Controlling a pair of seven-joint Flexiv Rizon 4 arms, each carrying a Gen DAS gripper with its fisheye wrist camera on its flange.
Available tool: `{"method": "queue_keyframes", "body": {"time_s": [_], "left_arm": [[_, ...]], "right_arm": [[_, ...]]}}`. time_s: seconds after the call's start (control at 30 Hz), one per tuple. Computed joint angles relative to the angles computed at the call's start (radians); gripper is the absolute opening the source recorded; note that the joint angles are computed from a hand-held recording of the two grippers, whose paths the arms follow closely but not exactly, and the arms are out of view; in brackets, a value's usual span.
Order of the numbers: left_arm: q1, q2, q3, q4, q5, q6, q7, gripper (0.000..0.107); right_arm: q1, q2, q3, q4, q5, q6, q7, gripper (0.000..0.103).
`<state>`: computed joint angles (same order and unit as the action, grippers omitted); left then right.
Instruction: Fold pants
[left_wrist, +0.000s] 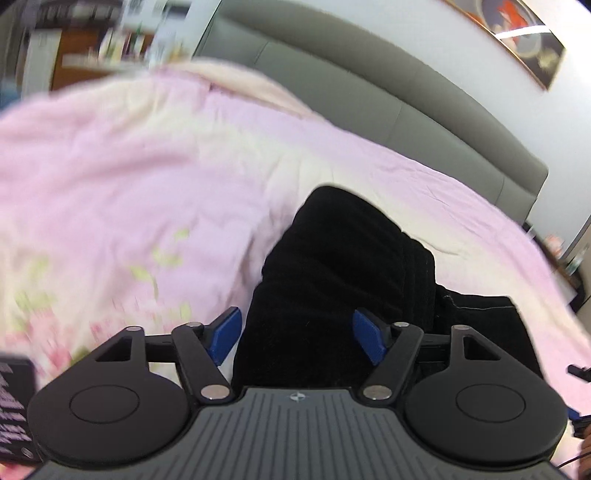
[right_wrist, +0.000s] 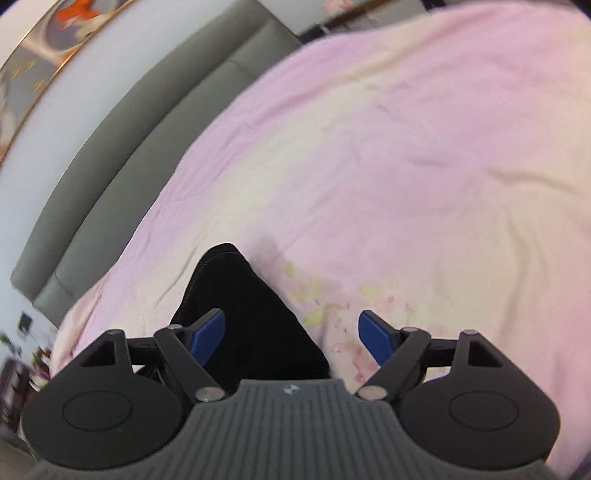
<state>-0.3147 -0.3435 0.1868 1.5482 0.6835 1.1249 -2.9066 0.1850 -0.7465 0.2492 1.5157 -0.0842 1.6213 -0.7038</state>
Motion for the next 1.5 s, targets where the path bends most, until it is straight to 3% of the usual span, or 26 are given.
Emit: {"method": "queue_keyframes", "body": {"time_s": [0.07,0.17,0.37,0.5,0.7,0.8,1.0,1.1,1.2,1.23,1.27,1.33,1.5], "left_arm": [[-0.031,-0.024,-0.010,-0.086,0.038,-0.100,0.068,0.090],[-0.005,-0.089,-0.068,-0.189,-0.013,-0.103,0.264,0.090],[0.024,-0.292,-0.168,-0.430,-0.198,-0.094,0.591,0.090],[0.012,-0.412,-0.197,-0.585,-0.299,-0.129,0.728,0.090],[-0.009,-0.523,-0.200,-0.714,-0.431,-0.156,0.838,0.090],[-0.022,-0.570,-0.188,-0.770,-0.496,-0.246,0.887,0.088],[-0.060,-0.573,-0.141,-0.735,-0.552,-0.253,0.957,0.089],[-0.058,-0.571,-0.138,-0.734,-0.577,-0.249,0.966,0.089],[-0.065,-0.517,-0.106,-0.662,-0.569,-0.161,0.911,0.071],[-0.082,-0.481,-0.070,-0.614,-0.543,-0.102,0.853,0.075],[-0.103,-0.443,-0.027,-0.561,-0.508,-0.040,0.784,0.087],[-0.159,-0.377,0.082,-0.482,-0.422,0.007,0.635,0.097],[-0.270,-0.254,0.265,-0.360,-0.212,-0.226,0.396,0.092]], "right_arm": [[-0.087,-0.045,0.134,-0.042,0.034,-0.041,-0.005,0.076],[-0.154,-0.098,0.260,-0.093,0.068,-0.096,-0.064,0.076],[-0.189,-0.196,0.390,-0.208,0.154,-0.132,-0.164,0.075],[-0.159,-0.232,0.379,-0.278,0.206,-0.145,-0.178,0.074],[-0.155,-0.223,0.371,-0.277,0.276,-0.150,-0.248,0.061],[-0.155,-0.217,0.368,-0.269,0.313,-0.139,-0.269,0.055],[-0.137,-0.205,0.338,-0.260,0.325,-0.134,-0.294,0.056],[-0.135,-0.210,0.339,-0.270,0.326,-0.144,-0.312,0.057],[-0.137,-0.211,0.340,-0.270,0.327,-0.138,-0.340,0.046],[-0.143,-0.218,0.353,-0.277,0.332,-0.133,-0.350,0.043],[-0.150,-0.224,0.366,-0.282,0.338,-0.128,-0.360,0.041],[-0.161,-0.224,0.384,-0.275,0.345,-0.115,-0.381,0.039],[-0.155,-0.216,0.380,-0.264,0.335,-0.087,-0.395,0.037]]}}
